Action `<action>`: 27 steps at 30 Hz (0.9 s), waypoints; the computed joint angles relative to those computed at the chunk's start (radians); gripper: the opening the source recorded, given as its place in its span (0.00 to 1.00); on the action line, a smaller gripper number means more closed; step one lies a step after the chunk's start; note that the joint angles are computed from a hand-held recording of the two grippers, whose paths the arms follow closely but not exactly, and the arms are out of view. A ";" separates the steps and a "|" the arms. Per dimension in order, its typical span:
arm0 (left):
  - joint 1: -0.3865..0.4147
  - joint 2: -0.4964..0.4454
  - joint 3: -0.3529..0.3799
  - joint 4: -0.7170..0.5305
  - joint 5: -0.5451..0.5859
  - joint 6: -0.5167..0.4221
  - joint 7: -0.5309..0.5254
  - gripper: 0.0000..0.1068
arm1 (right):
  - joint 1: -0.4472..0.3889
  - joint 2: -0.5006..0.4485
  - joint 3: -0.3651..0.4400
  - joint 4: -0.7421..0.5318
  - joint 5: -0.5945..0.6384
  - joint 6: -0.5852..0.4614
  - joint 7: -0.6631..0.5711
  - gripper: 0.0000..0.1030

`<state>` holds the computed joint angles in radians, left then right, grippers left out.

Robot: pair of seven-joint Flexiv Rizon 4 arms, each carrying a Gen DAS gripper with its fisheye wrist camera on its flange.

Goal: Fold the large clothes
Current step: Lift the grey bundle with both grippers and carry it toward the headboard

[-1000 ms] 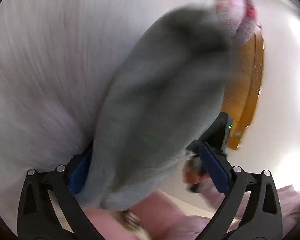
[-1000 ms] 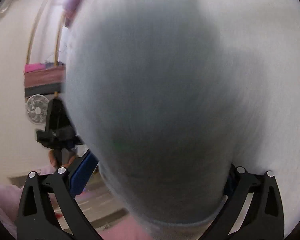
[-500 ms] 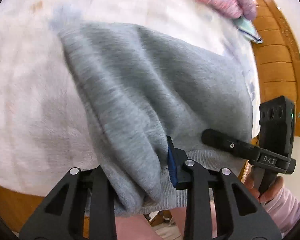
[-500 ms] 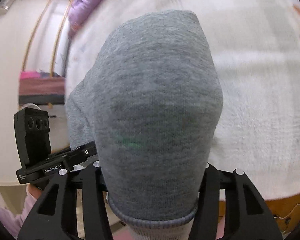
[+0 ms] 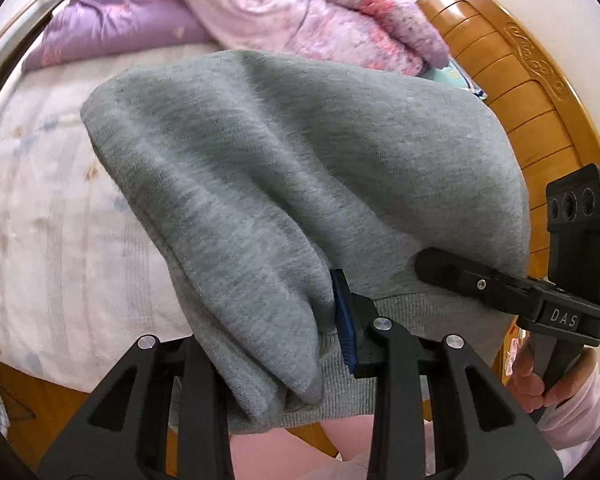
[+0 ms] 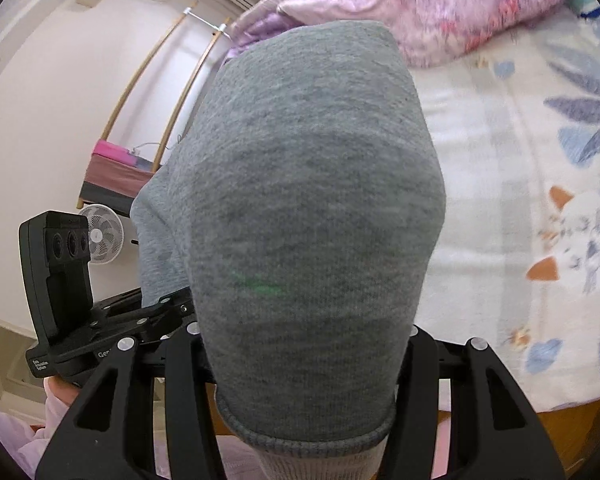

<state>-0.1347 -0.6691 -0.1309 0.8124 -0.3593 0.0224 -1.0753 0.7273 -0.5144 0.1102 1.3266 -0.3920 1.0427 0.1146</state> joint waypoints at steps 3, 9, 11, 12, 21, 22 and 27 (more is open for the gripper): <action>-0.034 0.062 -0.003 0.092 0.004 0.078 0.002 0.29 | 0.018 0.094 -0.027 0.119 -0.060 0.029 0.073 0.46; -0.104 0.137 -0.016 0.177 0.020 0.147 -0.014 0.30 | -0.028 0.229 -0.030 0.326 -0.210 0.107 0.225 0.46; -0.130 0.149 -0.021 0.190 0.031 0.164 -0.017 0.30 | -0.055 0.283 -0.018 0.402 -0.253 0.127 0.271 0.46; -0.141 0.154 -0.024 0.192 0.034 0.166 -0.019 0.30 | -0.075 0.311 -0.009 0.439 -0.266 0.137 0.285 0.46; -0.224 0.105 -0.070 0.105 0.032 0.110 0.036 0.30 | -0.183 0.522 0.122 0.613 -0.365 -0.026 0.503 0.46; -0.231 0.097 -0.073 0.095 0.027 0.105 0.044 0.30 | -0.194 0.534 0.137 0.619 -0.373 -0.049 0.522 0.46; -0.293 0.029 -0.083 -0.022 0.032 0.044 0.075 0.31 | -0.241 0.612 0.192 0.668 -0.354 -0.151 0.572 0.46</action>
